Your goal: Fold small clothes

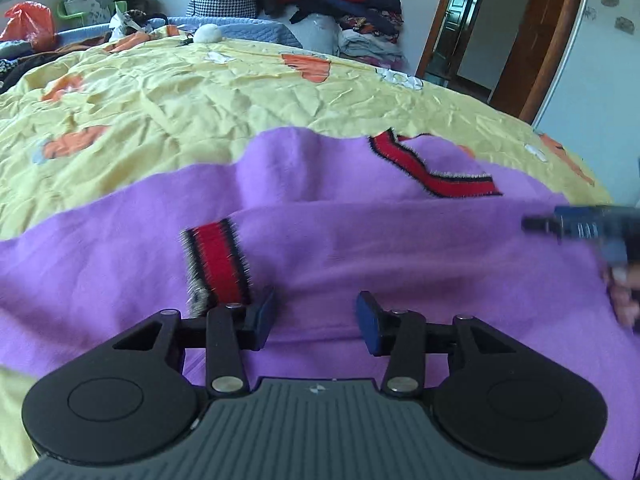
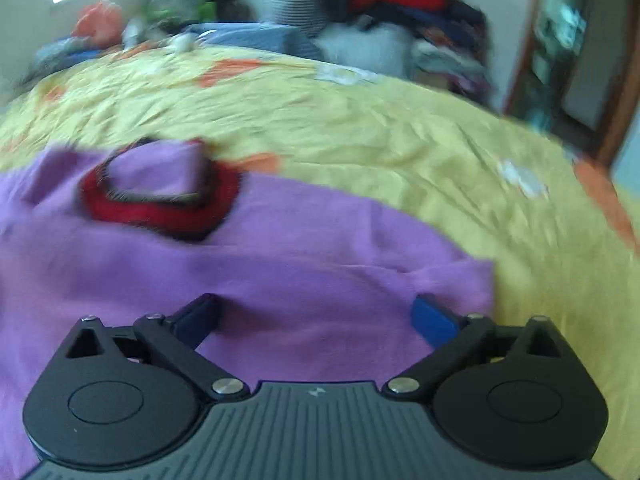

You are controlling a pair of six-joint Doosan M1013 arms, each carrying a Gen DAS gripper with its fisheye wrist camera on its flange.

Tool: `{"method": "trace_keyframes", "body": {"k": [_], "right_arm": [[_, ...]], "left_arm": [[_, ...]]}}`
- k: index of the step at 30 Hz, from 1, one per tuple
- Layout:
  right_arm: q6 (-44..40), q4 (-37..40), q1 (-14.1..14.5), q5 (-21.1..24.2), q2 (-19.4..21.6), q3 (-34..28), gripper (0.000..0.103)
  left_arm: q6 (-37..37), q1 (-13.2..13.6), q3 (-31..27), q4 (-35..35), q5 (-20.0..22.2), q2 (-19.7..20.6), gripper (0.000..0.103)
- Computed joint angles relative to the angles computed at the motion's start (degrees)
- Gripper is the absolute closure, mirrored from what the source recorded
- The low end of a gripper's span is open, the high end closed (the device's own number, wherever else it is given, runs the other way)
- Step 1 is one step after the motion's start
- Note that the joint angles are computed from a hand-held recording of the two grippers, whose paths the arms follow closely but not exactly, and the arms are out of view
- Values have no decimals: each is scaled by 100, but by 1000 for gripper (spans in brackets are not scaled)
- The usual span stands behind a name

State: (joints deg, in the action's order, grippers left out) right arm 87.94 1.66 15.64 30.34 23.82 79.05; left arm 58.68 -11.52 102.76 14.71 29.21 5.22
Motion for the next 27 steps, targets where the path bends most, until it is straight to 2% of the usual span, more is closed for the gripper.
{"method": "trace_keyframes", "body": {"k": [1,4,6,8,9,10,11,13,15,17,18,20,21,23,27], "right_arm": [[66,-84,-32,-17,39,-50,0],[-7,-34,-59,318,142,-285,0],[377,-258,-30,472,106,-319,0],[62,-31,22,105,-163,26,0],[-515,494,5,-55,-279,195,0],[-957,898,2,-140,-356,318,0],[-1114,1003,19,-148,-401,398,0],[-821,476,62,10,-325,394,0],[-501,398,-27,-291,-307,499,0],[397,-261,-43,-90,-261,358,0],[529,-275,-48,31,-260,305,0],[606,-133,-28,46,-370,380,0],[411,153,-18,-27,-470,486,0],[-62,911,4,-209,-695,755,0],[-1137,2520,132,-422,-1087,1308,0]], "left_arm": [[-77,10,37,50,4,-37,56],[-92,-1,20,145,157,-70,56],[-240,-36,-11,184,317,-115,55],[-244,-54,82,74,211,-227,45],[-282,-50,140,26,118,-273,34],[-393,-70,193,81,53,-309,30],[-451,-83,217,138,57,-317,30],[-644,-105,196,373,281,-271,34],[-670,-68,267,450,179,-320,36],[-539,51,345,167,18,-443,35],[-694,112,438,264,-178,-543,32],[-1374,243,632,888,-474,-751,21],[-1773,333,706,1286,-537,-838,15],[-2139,595,761,1752,-506,-943,13],[-1867,1424,651,1527,-427,-922,12]]}}
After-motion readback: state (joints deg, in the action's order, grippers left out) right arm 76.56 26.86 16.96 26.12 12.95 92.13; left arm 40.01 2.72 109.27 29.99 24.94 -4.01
